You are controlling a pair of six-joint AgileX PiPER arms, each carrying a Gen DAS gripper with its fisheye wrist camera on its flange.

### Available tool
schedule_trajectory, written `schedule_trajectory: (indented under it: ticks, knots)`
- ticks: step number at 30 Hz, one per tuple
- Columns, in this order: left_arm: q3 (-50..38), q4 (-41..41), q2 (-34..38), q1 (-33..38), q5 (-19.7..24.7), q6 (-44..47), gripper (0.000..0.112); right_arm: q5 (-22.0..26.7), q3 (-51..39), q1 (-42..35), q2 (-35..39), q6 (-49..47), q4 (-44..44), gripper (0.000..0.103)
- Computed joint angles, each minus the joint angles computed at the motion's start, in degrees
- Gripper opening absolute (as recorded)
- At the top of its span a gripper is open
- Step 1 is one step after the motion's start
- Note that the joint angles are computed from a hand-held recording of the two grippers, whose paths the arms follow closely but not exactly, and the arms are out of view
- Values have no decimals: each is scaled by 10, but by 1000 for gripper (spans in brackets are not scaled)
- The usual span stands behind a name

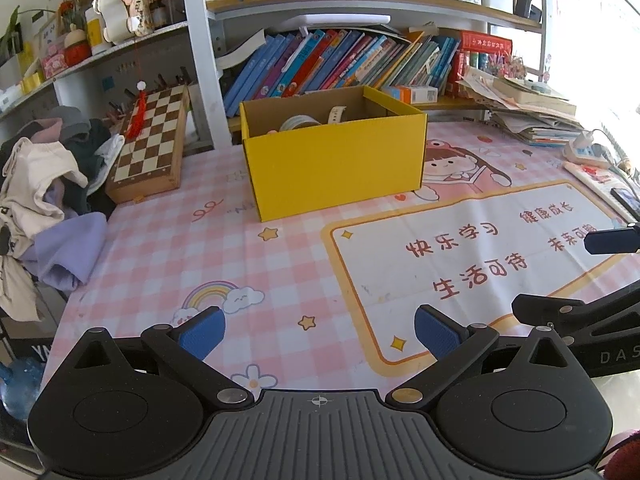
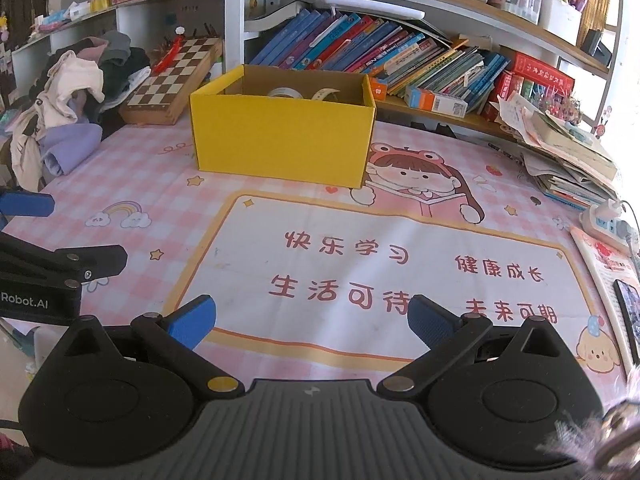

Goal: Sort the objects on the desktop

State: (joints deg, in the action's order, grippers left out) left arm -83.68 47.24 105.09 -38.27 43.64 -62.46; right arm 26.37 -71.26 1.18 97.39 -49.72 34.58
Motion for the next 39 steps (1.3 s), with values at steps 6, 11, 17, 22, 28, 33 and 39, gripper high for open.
schedule_trajectory:
  ticks: [6, 11, 17, 22, 28, 33, 39]
  knots:
    - [0, -1, 1, 4, -5, 4, 102, -2, -3, 4, 1, 11, -11, 103]
    - [0, -3, 1, 6, -6, 6, 102, 1, -10, 7, 6, 22, -21, 103]
    - [3, -5, 0, 11, -11, 8, 102, 6, -17, 13, 11, 34, -36, 103]
    - [10, -7, -4, 17, -23, 3, 102, 7, -20, 15, 13, 38, -41, 103]
    - [12, -16, -5, 22, -30, 7, 103, 8, -22, 18, 14, 46, -48, 103]
    - [14, -24, -6, 23, -39, 14, 103, 9, -22, 18, 15, 49, -50, 103]
    - [20, -17, -7, 20, -44, 3, 103, 10, -23, 17, 14, 55, -57, 103]
